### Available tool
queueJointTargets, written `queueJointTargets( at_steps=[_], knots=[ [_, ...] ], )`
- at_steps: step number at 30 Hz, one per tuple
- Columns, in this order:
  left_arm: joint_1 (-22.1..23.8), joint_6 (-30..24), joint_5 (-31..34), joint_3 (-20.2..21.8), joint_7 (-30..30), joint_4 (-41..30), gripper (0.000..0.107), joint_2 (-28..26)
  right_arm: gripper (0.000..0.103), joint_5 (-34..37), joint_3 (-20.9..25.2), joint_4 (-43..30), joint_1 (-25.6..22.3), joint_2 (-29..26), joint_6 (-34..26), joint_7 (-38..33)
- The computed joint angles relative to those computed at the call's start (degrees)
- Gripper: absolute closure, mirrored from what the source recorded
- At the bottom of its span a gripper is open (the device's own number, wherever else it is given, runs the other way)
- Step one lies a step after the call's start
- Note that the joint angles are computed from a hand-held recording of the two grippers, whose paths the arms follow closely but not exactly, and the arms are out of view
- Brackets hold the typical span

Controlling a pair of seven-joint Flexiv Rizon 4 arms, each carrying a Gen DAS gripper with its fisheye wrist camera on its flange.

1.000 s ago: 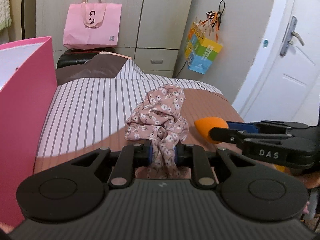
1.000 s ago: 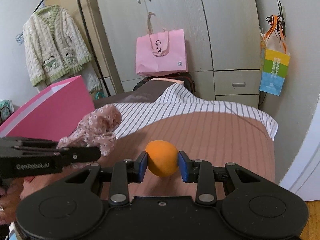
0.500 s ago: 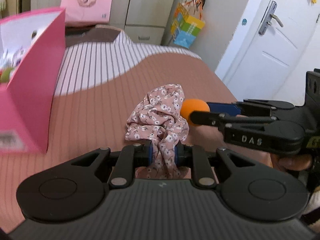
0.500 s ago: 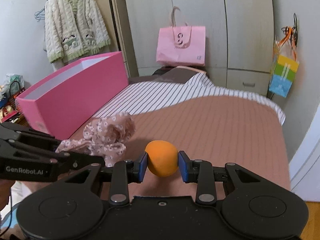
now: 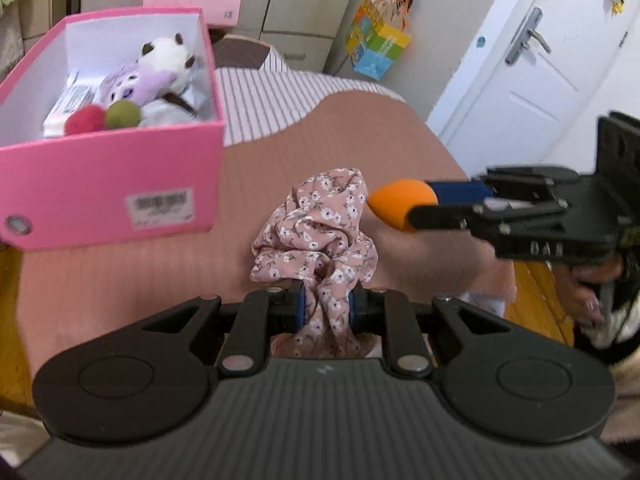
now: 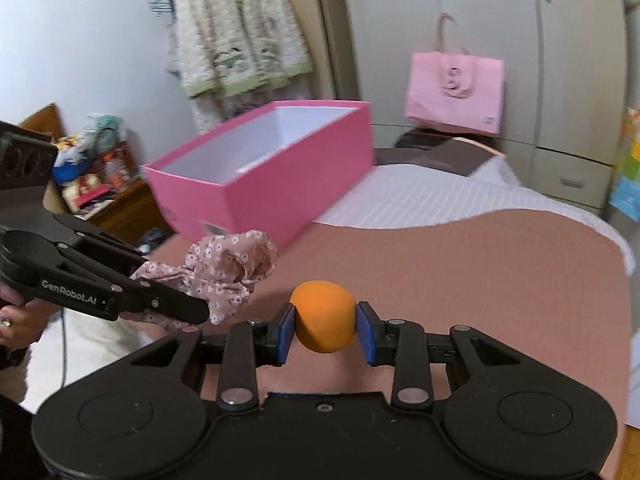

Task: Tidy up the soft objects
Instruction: 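Lift and carry scrunchie and orange sponge over the pink box with both grippers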

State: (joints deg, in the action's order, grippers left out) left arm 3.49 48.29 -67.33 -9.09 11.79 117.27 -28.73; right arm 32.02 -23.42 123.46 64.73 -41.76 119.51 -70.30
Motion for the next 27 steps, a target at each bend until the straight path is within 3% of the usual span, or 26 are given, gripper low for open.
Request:
queueJointTargets(
  at_steps=[6,10,16,22,27],
  knots=[
    [2.66,-1.97,2.39,1.90,-1.89,-0.26,0.089,1.83,0.065,-6.57,7.07,-2.61,-7.08,2.22,-0.24,-0.53],
    [3.70,-1.91,-4.04,1.42,3.16,0.00,0.089,3.70,0.065,-9.52,8.66,-4.99,-9.36,2.83,-0.98,-1.66],
    [1.42,0.67,-16.63,0.88,10.88,-3.08,0.089,3.44,0.065,-9.55,4.43,-11.21,-7.85,0.97,-1.61,-3.78],
    [0.08,0.31,-22.46,-0.56,10.75,-11.57,0.089,-1.83,0.065,-10.99,2.27,-21.47,-11.17,-3.80,-5.11,-2.33],
    [-0.76,4.15,-18.31,-2.02,5.04,-21.58,0.089,-9.22,0.065,-14.86,-1.61,-29.27,-13.31,-8.86,-10.54,2.24]
  ],
)
